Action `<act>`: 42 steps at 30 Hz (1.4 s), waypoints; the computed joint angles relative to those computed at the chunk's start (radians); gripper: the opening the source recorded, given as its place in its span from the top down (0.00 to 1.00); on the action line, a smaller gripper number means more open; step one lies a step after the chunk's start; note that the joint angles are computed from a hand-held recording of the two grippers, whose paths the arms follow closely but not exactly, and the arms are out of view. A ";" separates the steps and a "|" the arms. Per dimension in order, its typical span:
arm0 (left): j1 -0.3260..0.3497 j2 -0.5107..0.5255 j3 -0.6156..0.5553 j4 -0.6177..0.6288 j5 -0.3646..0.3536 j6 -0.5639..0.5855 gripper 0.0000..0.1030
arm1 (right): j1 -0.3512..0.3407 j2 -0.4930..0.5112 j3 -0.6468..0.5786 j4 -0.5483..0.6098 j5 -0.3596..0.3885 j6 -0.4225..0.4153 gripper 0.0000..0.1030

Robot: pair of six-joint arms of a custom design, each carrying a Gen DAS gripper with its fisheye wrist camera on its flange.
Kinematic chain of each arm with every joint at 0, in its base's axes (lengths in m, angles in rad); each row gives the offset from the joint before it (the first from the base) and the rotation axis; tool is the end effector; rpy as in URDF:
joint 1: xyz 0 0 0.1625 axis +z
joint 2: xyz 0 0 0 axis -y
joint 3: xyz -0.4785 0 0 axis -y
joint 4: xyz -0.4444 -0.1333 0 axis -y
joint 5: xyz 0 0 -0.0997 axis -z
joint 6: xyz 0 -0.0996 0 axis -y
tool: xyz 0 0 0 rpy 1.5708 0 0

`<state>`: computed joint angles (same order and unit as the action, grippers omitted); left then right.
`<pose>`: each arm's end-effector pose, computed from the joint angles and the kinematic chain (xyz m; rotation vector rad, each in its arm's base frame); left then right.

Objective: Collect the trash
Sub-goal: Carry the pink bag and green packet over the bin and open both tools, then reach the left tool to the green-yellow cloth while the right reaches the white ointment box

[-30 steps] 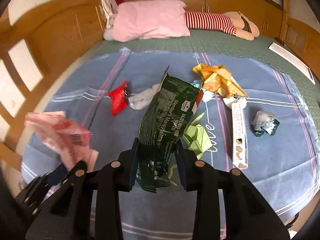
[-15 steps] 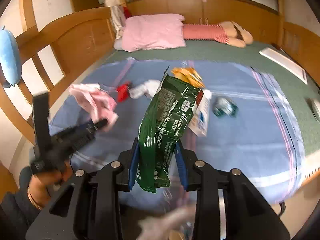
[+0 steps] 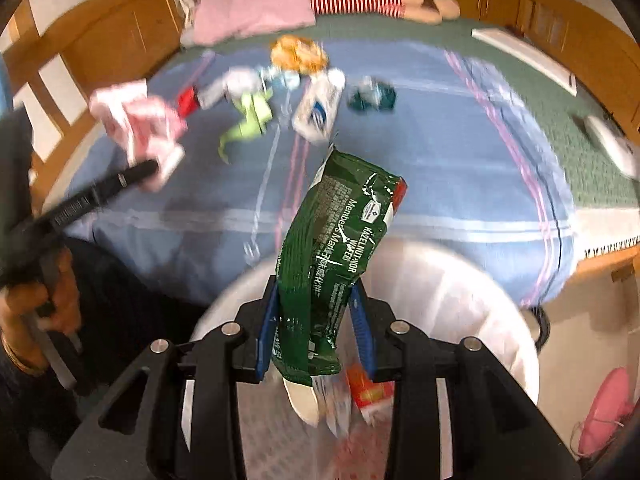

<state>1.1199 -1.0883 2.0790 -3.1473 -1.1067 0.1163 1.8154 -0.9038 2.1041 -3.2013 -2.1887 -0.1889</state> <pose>-0.1005 -0.6157 0.1956 0.5595 2.5940 -0.8913 0.2141 -0.5458 0.0920 0.3646 -2.4605 0.5640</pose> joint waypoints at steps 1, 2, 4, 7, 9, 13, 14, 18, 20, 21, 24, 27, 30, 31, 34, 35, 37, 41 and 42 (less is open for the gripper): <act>-0.003 -0.001 0.005 0.005 -0.004 0.005 0.68 | -0.010 -0.013 0.009 0.053 0.006 0.020 0.59; -0.009 -0.002 0.011 0.012 -0.010 0.009 0.68 | -0.022 -0.027 0.020 0.094 0.018 0.026 0.56; -0.024 -0.009 0.033 0.022 -0.023 0.017 0.68 | -0.032 -0.043 0.040 0.123 0.000 0.028 0.44; -0.043 -0.009 0.051 0.055 -0.063 0.044 0.68 | -0.037 -0.064 0.077 -0.073 -0.032 0.057 0.30; -0.053 -0.006 0.057 0.098 -0.121 0.073 0.68 | -0.058 -0.097 0.092 -0.152 0.003 0.134 0.26; -0.074 0.009 0.075 0.188 -0.231 0.160 0.68 | -0.070 -0.121 0.104 -0.324 -0.015 0.220 0.26; -0.085 0.018 0.084 0.215 -0.259 0.207 0.67 | -0.065 -0.116 0.101 -0.349 -0.041 0.213 0.26; -0.126 0.046 0.106 0.303 -0.253 0.316 0.64 | -0.072 -0.115 0.101 -0.346 -0.038 0.227 0.26; -0.149 0.057 0.119 0.318 -0.211 0.352 0.43 | -0.077 -0.106 0.086 -0.317 -0.035 0.243 0.26; -0.153 0.056 0.127 0.304 -0.199 0.356 0.34 | -0.081 -0.103 0.084 -0.312 -0.030 0.247 0.26; -0.145 0.041 0.143 0.246 -0.222 0.335 0.15 | -0.084 -0.093 0.078 -0.303 -0.018 0.260 0.26; -0.124 0.021 0.134 0.223 -0.237 0.253 0.12 | -0.076 -0.079 0.064 -0.297 -0.027 0.256 0.26; -0.100 0.008 0.103 0.161 -0.181 0.197 0.12 | -0.071 -0.071 0.056 -0.305 -0.030 0.247 0.26; -0.087 0.000 0.089 0.128 -0.144 0.165 0.12 | -0.068 -0.067 0.052 -0.305 -0.035 0.241 0.26; -0.065 0.004 0.033 0.066 0.020 0.079 0.12 | -0.063 -0.055 0.037 -0.293 -0.038 0.230 0.25; -0.050 0.015 -0.002 0.045 0.107 0.065 0.12 | -0.062 -0.051 0.030 -0.284 -0.037 0.232 0.25; -0.027 0.038 -0.061 0.030 0.217 0.086 0.12 | -0.059 -0.037 0.005 -0.245 -0.022 0.237 0.24; 0.021 0.072 -0.151 0.044 0.361 0.059 0.11 | -0.047 0.012 -0.071 -0.160 0.008 0.220 0.24; 0.044 0.059 -0.167 0.095 0.335 -0.022 0.11 | -0.042 0.029 -0.094 -0.140 0.011 0.211 0.24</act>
<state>1.1641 -1.0291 1.9121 -3.0522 -0.7717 0.0939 1.7731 -0.8750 2.0096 -3.3411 -2.1775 0.0224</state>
